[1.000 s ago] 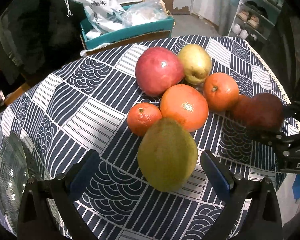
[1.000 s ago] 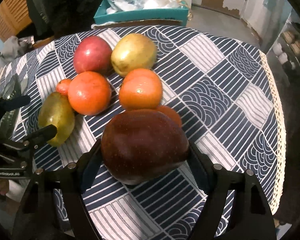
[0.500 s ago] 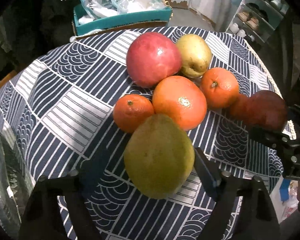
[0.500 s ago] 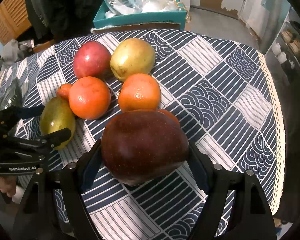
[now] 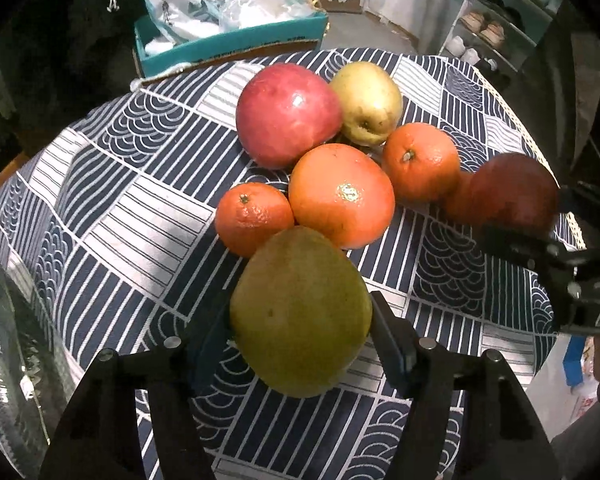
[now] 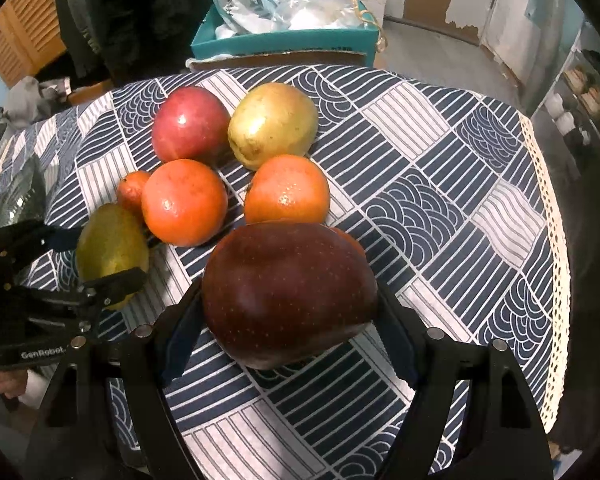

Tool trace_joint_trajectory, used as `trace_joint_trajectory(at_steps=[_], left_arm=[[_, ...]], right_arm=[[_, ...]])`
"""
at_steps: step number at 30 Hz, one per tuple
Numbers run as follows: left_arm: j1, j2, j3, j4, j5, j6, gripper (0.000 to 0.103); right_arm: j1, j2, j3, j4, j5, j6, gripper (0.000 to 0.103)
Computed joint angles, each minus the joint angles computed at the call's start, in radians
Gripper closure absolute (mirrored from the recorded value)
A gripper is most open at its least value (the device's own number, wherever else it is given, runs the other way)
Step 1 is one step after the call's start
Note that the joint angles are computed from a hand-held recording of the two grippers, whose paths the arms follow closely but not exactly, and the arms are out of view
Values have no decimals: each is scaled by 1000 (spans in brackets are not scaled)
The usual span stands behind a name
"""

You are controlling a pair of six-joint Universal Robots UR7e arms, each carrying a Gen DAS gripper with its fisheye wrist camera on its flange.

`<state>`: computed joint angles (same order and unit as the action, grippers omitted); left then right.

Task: Organize fruits
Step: 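Close the left tool on the green pear while the right tool grasps the dark red apple, then lift the pear with the left tool while the right tool lifts the apple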

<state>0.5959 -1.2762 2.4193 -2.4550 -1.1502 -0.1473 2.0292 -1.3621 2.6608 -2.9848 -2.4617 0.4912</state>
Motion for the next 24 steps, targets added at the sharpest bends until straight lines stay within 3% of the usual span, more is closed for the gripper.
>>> trace_joint_trajectory(at_steps=[14,24], left_arm=[[-81,-150,23,3,99,-22,35],[-110,-256,-4,71,109,-58,35]], right_arm=[[110,-32,-58,63,-61,34,23],[223,-42,-114,114,-109,66,23]])
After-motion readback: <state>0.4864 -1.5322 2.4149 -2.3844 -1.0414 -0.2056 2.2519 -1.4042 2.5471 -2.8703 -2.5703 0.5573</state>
